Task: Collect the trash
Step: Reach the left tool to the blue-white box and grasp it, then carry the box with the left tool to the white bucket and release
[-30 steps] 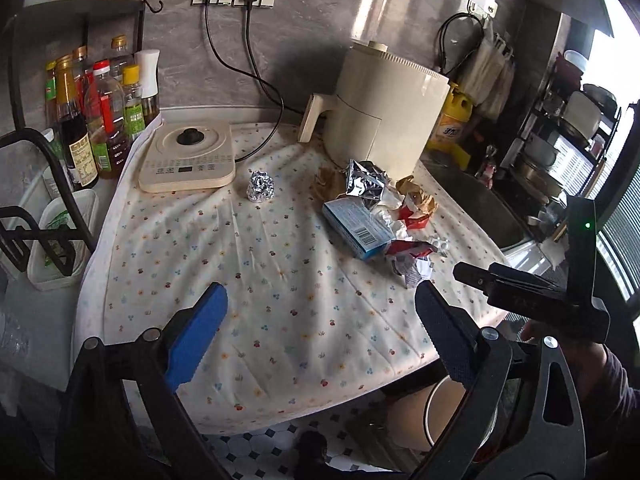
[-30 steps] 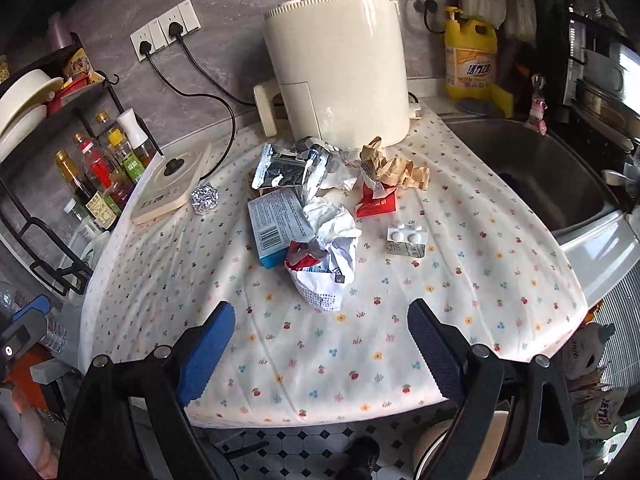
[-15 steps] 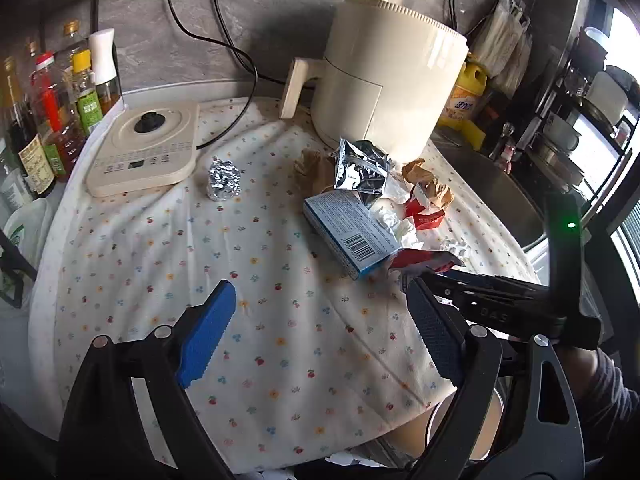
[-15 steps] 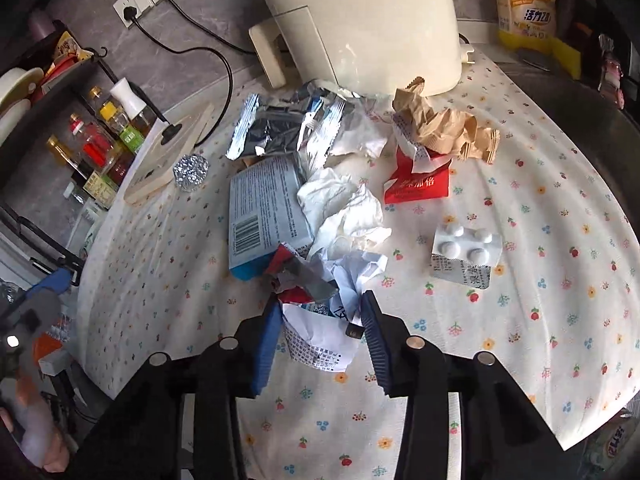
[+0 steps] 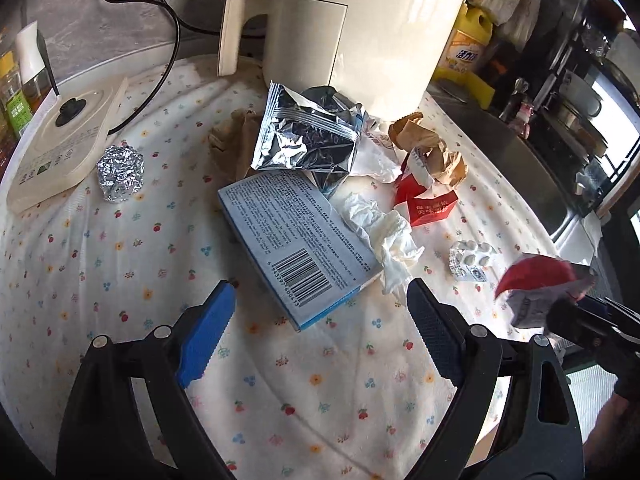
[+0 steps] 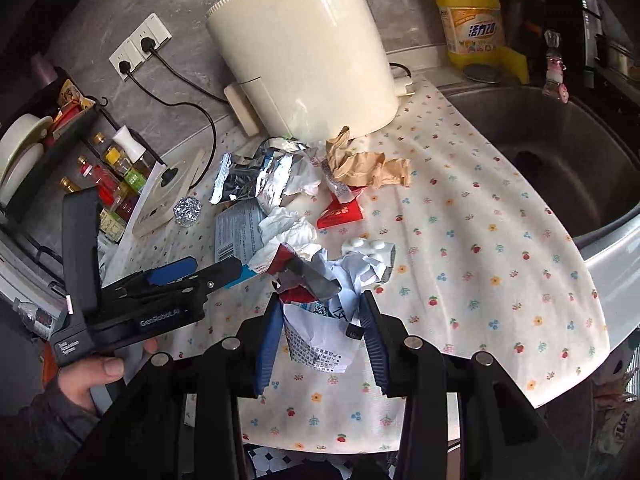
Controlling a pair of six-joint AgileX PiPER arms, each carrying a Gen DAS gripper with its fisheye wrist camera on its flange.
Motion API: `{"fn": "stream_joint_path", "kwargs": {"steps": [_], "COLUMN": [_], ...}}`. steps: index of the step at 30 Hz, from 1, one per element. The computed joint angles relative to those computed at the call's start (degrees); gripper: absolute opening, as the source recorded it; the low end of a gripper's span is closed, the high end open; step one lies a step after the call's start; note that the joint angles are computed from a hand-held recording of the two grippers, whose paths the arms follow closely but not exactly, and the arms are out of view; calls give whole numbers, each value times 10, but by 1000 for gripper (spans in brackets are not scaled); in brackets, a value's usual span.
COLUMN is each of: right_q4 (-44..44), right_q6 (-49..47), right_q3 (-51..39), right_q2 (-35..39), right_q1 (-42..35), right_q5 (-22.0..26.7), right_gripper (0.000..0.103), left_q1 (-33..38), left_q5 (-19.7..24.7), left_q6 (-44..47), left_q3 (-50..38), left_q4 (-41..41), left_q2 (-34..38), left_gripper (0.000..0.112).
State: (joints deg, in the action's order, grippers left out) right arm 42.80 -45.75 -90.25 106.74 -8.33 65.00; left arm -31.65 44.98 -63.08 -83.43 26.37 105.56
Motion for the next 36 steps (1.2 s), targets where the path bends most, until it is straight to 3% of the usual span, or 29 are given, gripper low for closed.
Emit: {"fn": "stream_joint_path", "kwargs": {"steps": [7, 10, 14, 19, 21, 27, 31, 36], "right_q4": [-12, -14, -17, -13, -10, 4, 4, -10], "right_q6": [6, 5, 9, 11, 13, 11, 16, 38], "right_q3": [10, 15, 16, 23, 26, 30, 34, 57], "right_q2": [-5, -4, 1, 2, 1, -6, -14, -39], "right_q1": [-38, -48, -53, -47, -44, -31, -11, 17], "right_q5": [-10, -15, -20, -21, -22, -19, -24, -41], "right_gripper": [39, 39, 39, 40, 40, 40, 40, 40], "left_q1": [23, 25, 26, 17, 14, 10, 24, 28], "left_q5": [19, 56, 69, 140, 146, 109, 70, 29], "left_q6": [-23, -37, -46, 12, 9, -19, -31, -21], "left_q3": [-49, -83, -92, -174, -170, -70, 5, 73], "left_q4": [9, 26, 28, 9, 12, 21, 12, 9], "left_q2": [42, 69, 79, 133, 133, 61, 13, -41], "left_gripper": [87, 87, 88, 90, 90, 90, 67, 67]}}
